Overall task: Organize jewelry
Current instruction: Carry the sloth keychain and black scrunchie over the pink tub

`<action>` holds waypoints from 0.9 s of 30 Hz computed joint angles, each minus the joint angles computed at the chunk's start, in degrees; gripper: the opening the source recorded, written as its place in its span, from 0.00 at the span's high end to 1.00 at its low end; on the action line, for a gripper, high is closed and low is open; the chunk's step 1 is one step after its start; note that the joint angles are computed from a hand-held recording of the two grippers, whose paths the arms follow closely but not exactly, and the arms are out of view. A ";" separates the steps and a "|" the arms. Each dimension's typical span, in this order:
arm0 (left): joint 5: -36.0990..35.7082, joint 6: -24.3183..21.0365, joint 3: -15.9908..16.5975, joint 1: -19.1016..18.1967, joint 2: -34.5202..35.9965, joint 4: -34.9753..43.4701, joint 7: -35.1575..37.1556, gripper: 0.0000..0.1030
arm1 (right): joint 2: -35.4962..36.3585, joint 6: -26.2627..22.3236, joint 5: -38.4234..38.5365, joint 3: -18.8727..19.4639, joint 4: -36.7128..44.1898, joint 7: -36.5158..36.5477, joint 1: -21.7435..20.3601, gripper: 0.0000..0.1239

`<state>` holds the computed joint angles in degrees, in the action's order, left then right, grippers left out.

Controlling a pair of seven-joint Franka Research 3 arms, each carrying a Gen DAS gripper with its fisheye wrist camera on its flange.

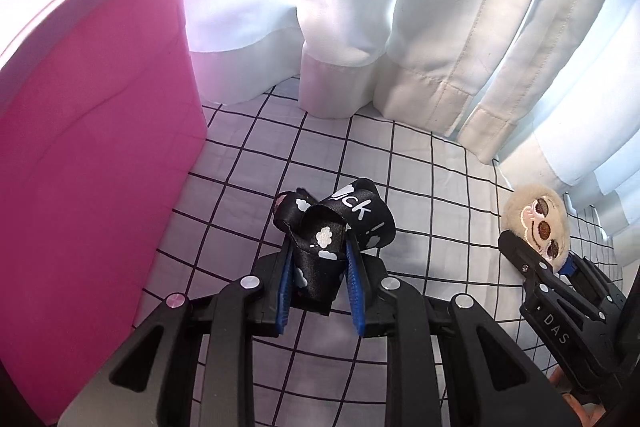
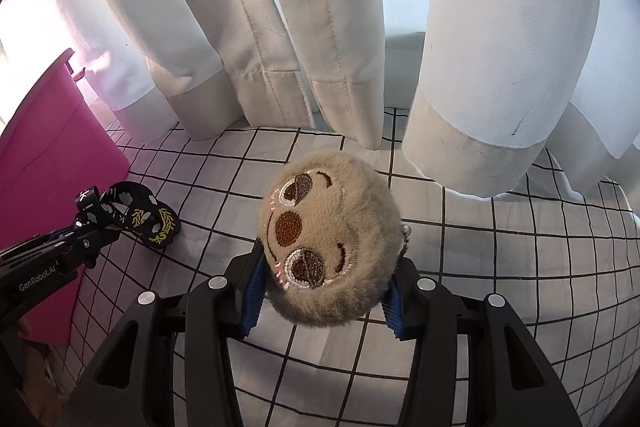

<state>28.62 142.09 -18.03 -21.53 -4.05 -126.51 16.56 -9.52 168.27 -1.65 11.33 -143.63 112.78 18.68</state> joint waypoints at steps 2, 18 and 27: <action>0.25 -0.51 -0.24 -0.25 -0.78 0.68 0.37 0.78 | -2.05 -0.03 0.87 0.07 -1.03 0.05 0.46 0.62; 0.89 -6.43 -1.89 0.36 -12.74 4.50 3.97 0.78 | -15.14 -4.32 2.31 3.86 1.27 -2.18 -0.69 0.62; 1.74 -12.41 -0.97 5.42 -21.78 3.98 6.35 0.78 | -7.44 -3.05 2.81 5.17 14.80 -5.42 3.36 0.62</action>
